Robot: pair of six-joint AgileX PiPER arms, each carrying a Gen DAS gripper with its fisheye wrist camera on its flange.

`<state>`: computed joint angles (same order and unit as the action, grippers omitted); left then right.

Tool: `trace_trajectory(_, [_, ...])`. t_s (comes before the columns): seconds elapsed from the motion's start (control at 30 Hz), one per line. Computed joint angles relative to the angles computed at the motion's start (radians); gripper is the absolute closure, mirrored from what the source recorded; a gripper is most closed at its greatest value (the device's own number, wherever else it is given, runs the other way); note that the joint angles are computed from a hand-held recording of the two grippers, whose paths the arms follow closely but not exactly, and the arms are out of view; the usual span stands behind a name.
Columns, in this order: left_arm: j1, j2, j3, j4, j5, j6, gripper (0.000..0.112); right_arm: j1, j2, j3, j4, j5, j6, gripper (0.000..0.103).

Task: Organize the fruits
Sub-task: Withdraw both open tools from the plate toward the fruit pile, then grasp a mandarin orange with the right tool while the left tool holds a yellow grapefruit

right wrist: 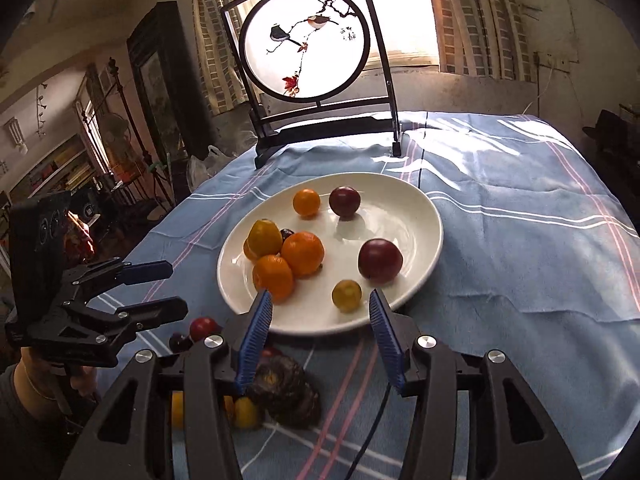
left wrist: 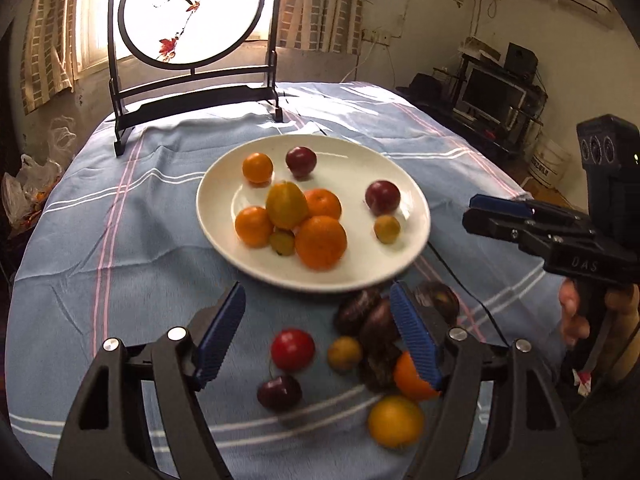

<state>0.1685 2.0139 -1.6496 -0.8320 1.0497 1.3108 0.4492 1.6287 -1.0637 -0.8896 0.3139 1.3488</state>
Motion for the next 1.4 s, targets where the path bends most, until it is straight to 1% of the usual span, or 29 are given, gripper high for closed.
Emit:
trace_trajectory(0.07, [0.044,-0.07,0.137,-0.026,0.007,0.123,0.04,0.037,-0.057,0.09,-0.132,0.006,0.167,0.052])
trace_trajectory(0.13, [0.08,-0.133,0.266,-0.055,-0.002,0.249,0.04,0.068,-0.102,0.164,-0.229,0.016,0.302,0.052])
trace_trajectory(0.2, [0.091,-0.188,0.381,-0.072,-0.05,0.348,0.04,0.094,-0.132,0.218,-0.287,0.021,0.396,0.052])
trace_trajectory(0.27, [0.086,-0.212,0.459,-0.109,-0.108,0.434,0.041,0.122,-0.145,0.252,-0.328,0.036,0.464,0.052])
trace_trajectory(0.3, [0.072,-0.211,0.476,-0.114,-0.141,0.436,0.047,0.137,-0.146,0.261,-0.344,0.047,0.49,0.052])
trace_trajectory(0.33, [0.058,-0.197,0.471,-0.103,-0.154,0.413,0.052,0.146,-0.146,0.268,-0.355,0.052,0.509,0.052])
trace_trajectory(0.37, [0.042,-0.177,0.457,-0.086,-0.157,0.378,0.064,0.154,-0.147,0.275,-0.363,0.054,0.528,0.052])
trace_trajectory(0.43, [0.021,-0.146,0.439,-0.06,-0.152,0.328,0.071,0.169,-0.145,0.281,-0.368,0.061,0.547,0.052])
trace_trajectory(0.47, [0.011,-0.147,0.453,-0.066,-0.171,0.34,0.075,0.178,-0.144,0.282,-0.361,0.067,0.545,0.052])
trace_trajectory(0.5, [0.007,-0.159,0.486,-0.1,-0.201,0.386,0.075,0.182,-0.143,0.284,-0.358,0.067,0.542,0.052])
trace_trajectory(0.53, [0.007,-0.169,0.508,-0.121,-0.219,0.42,0.076,0.187,-0.139,0.28,-0.349,0.067,0.53,0.052])
trace_trajectory(0.57, [0.01,-0.173,0.514,-0.122,-0.218,0.416,0.076,0.195,-0.133,0.273,-0.335,0.072,0.513,0.052])
trace_trajectory(0.63, [0.028,-0.172,0.496,-0.102,-0.181,0.38,0.076,0.211,-0.118,0.257,-0.329,0.071,0.49,0.052])
trace_trajectory(0.77, [0.098,-0.188,0.475,-0.124,-0.115,0.382,0.076,0.246,-0.057,0.19,-0.308,0.054,0.411,0.053])
trace_trajectory(0.87, [0.149,-0.2,0.451,-0.14,-0.08,0.385,0.076,0.264,-0.003,0.127,-0.276,0.039,0.34,0.053])
trace_trajectory(0.93, [0.175,-0.194,0.42,-0.14,-0.06,0.365,0.076,0.285,0.032,0.083,-0.237,0.044,0.267,0.053])
trace_trajectory(1.07, [0.21,-0.16,0.355,-0.132,-0.038,0.323,0.076,0.339,0.093,0.004,-0.156,0.097,0.122,0.053])
trace_trajectory(1.1, [0.214,-0.151,0.344,-0.131,-0.035,0.312,0.076,0.339,0.105,-0.011,-0.13,0.097,0.094,0.053])
trace_trajectory(1.23, [0.222,-0.122,0.312,-0.126,-0.025,0.276,0.076,0.312,0.139,-0.041,-0.008,0.021,-0.02,0.054])
trace_trajectory(1.3, [0.223,-0.116,0.31,-0.127,-0.028,0.277,0.076,0.295,0.16,-0.07,0.102,-0.012,-0.127,0.054])
trace_trajectory(1.37, [0.223,-0.113,0.309,-0.124,-0.026,0.275,0.076,0.289,0.194,-0.117,0.175,-0.004,-0.201,0.054])
trace_trajectory(1.4, [0.224,-0.112,0.309,-0.125,-0.025,0.276,0.076,0.29,0.21,-0.141,0.179,0.007,-0.204,0.054])
